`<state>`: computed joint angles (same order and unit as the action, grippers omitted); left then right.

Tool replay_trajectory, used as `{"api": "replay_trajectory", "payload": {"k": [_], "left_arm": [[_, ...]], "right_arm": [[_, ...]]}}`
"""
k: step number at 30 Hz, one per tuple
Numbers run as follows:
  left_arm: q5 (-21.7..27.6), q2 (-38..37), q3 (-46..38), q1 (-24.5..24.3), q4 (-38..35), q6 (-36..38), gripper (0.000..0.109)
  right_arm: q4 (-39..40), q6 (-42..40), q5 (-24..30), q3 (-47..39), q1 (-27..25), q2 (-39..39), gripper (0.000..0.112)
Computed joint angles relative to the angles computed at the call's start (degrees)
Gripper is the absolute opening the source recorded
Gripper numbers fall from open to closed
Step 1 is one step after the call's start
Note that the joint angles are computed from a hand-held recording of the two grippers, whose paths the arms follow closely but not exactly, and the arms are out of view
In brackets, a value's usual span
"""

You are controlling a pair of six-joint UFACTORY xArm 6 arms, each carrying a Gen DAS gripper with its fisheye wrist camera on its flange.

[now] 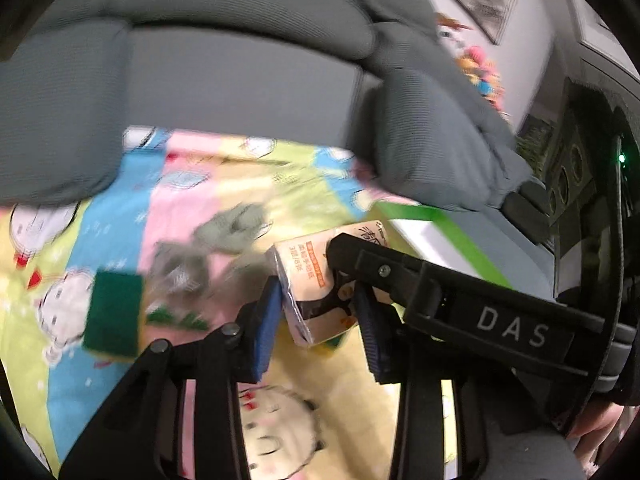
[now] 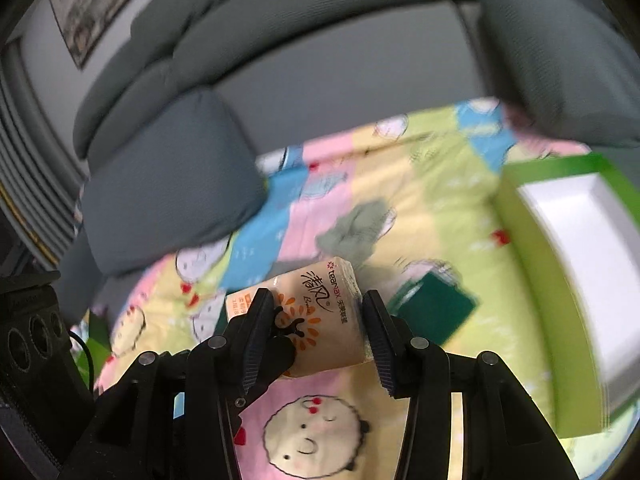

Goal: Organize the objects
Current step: 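Carry the tissue pack into the green-rimmed white box and release it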

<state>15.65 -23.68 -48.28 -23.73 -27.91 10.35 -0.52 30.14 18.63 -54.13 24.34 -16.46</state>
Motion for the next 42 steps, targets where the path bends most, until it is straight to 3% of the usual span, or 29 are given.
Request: {"api": "replay_trajectory", "payload": {"k": [5,10,15,24,28,34,37,40,42], "left_arm": [[-0.15,4.63,-5.72,-4.52,-0.26,2.78,0.036],[0.56,10.06,-11.28,-8.29,0.56,4.27,0.036],[4.31,16.42,-17.84,-10.49,-1.74,7.71,0.036],[12.53,24.53,-26.36,-11.94,-5.27,9.40,0.033],[13.57,25.91,-27.40,-13.10,-5.33,8.75,0.033],[14.92,25.95,-26.74,-13.20,-5.70,7.68,0.033],[13.90,24.33,-25.17,-13.03,-7.04,9.47,0.041],[10.22,20.88,-21.60,-12.63,-4.56,8.39,0.062],[8.44,18.46,-19.15,-11.81,-4.17,8.40,0.066]], "right_arm": [[-5.97,6.55,-2.09,5.04,-4.59,-6.61,0.049],[-5.31,9.12,-3.96,9.63,-9.77,-11.08,0.049],[-3.72,9.86,-3.55,12.66,-14.37,-13.84,0.049],[0.01,9.65,-1.14,14.58,-20.45,-12.97,0.049],[-0.04,10.57,0.01,15.79,-22.10,-13.56,0.049],[-6.85,15.93,3.32,15.57,-22.85,-13.18,0.049],[-15.54,24.55,4.93,14.51,-22.98,-12.53,0.049],[-21.39,31.42,4.36,14.30,-23.34,-12.75,0.049],[-27.54,37.68,5.98,13.12,-23.18,-12.28,0.049]]}}
